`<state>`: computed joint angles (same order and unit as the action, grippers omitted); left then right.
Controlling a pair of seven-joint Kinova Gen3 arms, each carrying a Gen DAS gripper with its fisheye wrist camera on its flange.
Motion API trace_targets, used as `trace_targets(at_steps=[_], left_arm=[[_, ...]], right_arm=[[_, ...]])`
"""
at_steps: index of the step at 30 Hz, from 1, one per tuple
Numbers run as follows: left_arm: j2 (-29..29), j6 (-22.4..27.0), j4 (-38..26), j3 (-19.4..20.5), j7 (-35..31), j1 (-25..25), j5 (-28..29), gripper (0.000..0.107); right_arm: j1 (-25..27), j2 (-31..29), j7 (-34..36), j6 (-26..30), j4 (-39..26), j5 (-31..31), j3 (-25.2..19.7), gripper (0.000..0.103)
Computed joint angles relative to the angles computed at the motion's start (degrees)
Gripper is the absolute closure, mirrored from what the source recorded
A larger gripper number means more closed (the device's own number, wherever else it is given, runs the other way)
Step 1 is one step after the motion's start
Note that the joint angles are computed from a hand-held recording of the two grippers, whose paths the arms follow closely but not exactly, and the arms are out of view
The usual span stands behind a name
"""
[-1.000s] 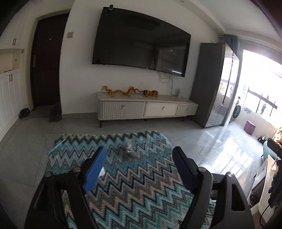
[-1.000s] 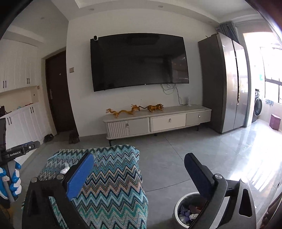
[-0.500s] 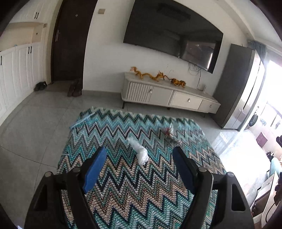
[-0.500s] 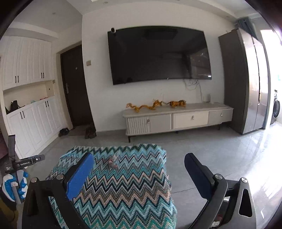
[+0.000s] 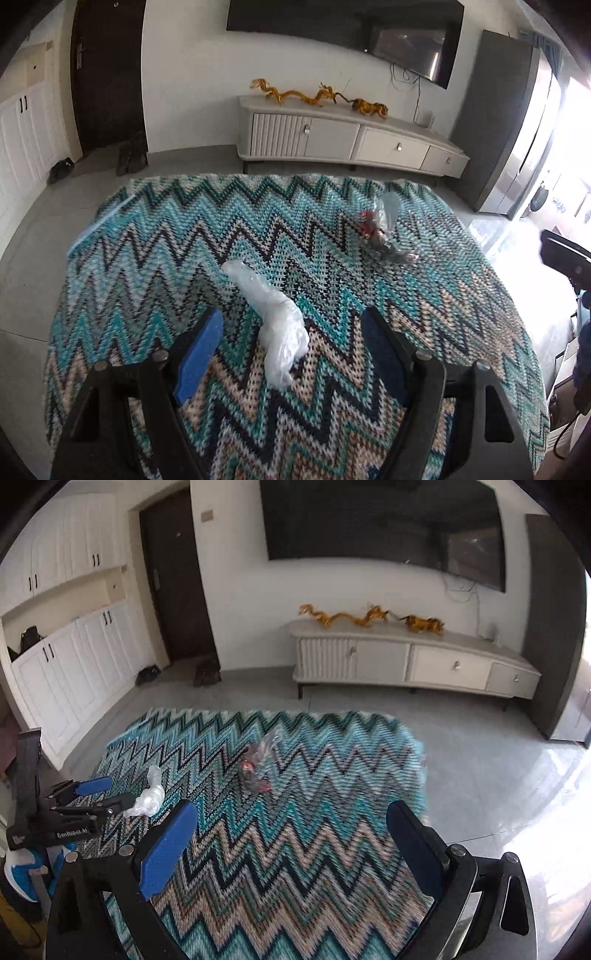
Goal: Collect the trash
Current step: 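Grasp the white tissue with the left tool while the right tool grasps the clear red-wrapped plastic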
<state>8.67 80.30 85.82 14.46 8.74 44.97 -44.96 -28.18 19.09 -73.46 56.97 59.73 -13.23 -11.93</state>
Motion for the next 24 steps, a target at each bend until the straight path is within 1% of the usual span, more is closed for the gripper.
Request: trace_targets(at_steps=[2, 4, 5, 7, 10, 11, 13, 17, 20, 22, 23, 24], left_arm=[[-0.4, -3.53, 2.35, -0.85, 0.29, -1.69, 1.0, 0.035], [-0.71, -6.48, 4.2, -1.3, 0.49, -3.14, 1.79, 0.046], [-1.06, -8.24, 5.47, -1.49, 0.82, -3.84, 2.1, 0.048], [-1.28, -10.15, 7.14, -1.54, 1.42, -4.77, 2.51, 0.056], [-1.4, -11.35, 8.9, -1.35, 3.15, -5.07, 1.28, 0.064], [-1.66, -12.2, 9.59, -1.27, 3.84, -5.11, 0.66, 0.067], [-2.13, -14.01, 10.96, -1.06, 4.95, -5.38, -0.06, 0.076], [-2.84, -15.02, 12.54, -0.36, 7.1, -5.45, -1.41, 0.079], [-3.09, -14.34, 13.02, 0.26, 8.17, -5.23, -1.79, 0.08], [-3.05, -13.73, 13.02, 0.58, 8.42, -5.11, -1.97, 0.08], [-2.97, -13.3, 12.95, 0.75, 8.51, -4.96, -2.06, 0.08], [-2.82, -12.76, 12.76, 0.91, 8.61, -4.74, -2.24, 0.08]], right_arm=[[-2.37, 4.47, -0.95, 1.89, -4.3, 1.29, -0.01, 0.009], [-4.21, 8.21, -1.94, 3.32, -7.85, 2.02, 0.2, 0.023], [-5.03, 10.36, -2.56, 4.21, -9.94, 2.17, 0.31, 0.026], [-6.31, 13.72, -3.64, 5.51, -13.4, 2.16, 0.47, 0.034], [-8.28, 18.04, -4.38, 6.92, -18.16, 2.55, 0.86, 0.043], [-8.73, 19.31, -4.36, 7.26, -19.49, 2.54, 0.88, 0.044], [-9.48, 21.73, -4.55, 8.52, -22.8, 2.49, 1.1, 0.048], [-10.17, 25.36, -4.16, 11.37, -27.8, 1.66, 1.16, 0.056], [-10.79, 27.35, -3.97, 13.36, -30.67, 1.49, 1.58, 0.064], [-10.98, 28.07, -4.01, 14.4, -31.51, 1.32, 1.81, 0.072], [-10.94, 28.12, -3.8, 14.41, -31.48, 1.21, 1.82, 0.075], [-10.66, 28.05, -3.42, 14.42, -31.31, 0.9, 1.64, 0.081]])
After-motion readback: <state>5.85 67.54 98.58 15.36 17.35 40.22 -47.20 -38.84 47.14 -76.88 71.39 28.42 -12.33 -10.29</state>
